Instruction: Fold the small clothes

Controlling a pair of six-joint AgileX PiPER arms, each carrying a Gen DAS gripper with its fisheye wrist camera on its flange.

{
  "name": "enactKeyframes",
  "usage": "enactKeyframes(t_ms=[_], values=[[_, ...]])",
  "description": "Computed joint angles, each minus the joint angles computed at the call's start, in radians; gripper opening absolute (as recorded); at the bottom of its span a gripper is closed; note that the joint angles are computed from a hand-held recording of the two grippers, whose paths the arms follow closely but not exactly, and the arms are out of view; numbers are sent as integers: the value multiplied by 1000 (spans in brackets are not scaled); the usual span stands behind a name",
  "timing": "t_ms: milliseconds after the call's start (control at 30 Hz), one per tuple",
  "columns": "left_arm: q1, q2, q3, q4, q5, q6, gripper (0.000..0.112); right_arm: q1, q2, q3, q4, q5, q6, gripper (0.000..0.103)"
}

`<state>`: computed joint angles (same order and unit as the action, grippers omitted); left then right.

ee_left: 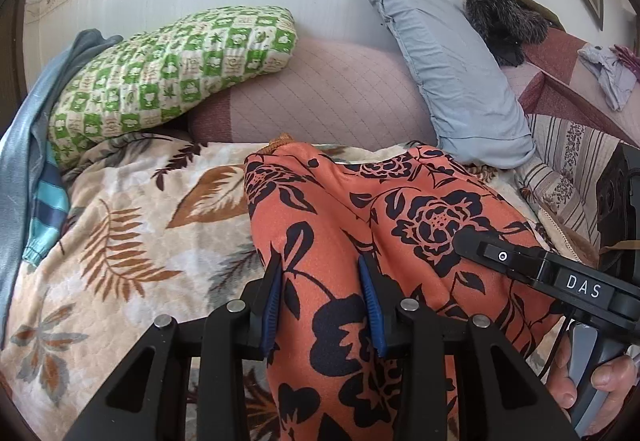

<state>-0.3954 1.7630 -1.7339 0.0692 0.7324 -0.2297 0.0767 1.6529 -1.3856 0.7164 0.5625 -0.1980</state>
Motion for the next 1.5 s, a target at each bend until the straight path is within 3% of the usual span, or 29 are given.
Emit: enactKeyframes(t_ms=[233, 333, 367, 400, 467, 533, 600, 667, 767, 900, 1067, 1167, 1300, 1500], values=[[112, -140, 246, -6, -55, 55, 38, 161, 0, 45, -39, -57, 105, 49], [129, -69, 282, 80, 10, 2, 42, 219, 90, 20, -193, -2, 306, 50], [149, -73, 319, 58, -2, 4, 45, 223, 128, 14, -220, 33, 349, 52], [169, -110, 376, 16, -53, 15, 48, 222, 143, 38, -208, 28, 353, 59], [161, -130, 377, 22, -37, 39, 48, 199, 103, 114, -106, -19, 299, 65], [128, -177, 398, 116, -54, -2, 54, 165, 84, 106, -92, 37, 282, 67], [83, -219, 427, 277, -60, -135, 61, 159, 9, 149, -183, -24, 352, 67], [72, -235, 423, 313, -57, -164, 64, 159, -76, 213, -236, -125, 399, 67], [54, -239, 409, 406, -48, -245, 64, 170, -144, 247, -125, -220, 263, 66], [34, -213, 380, 471, -16, -290, 64, 238, -87, 138, -192, -182, 263, 40], [46, -183, 370, 474, -1, -291, 64, 261, 24, 75, -157, -121, 259, 39], [60, -149, 355, 460, 9, -277, 64, 248, 116, 2, -210, -38, 337, 37], [85, -98, 320, 402, 28, -224, 64, 242, 146, -42, -253, 6, 376, 34], [101, -51, 225, 351, 41, -181, 64, 232, 139, -90, -198, -25, 312, 34]])
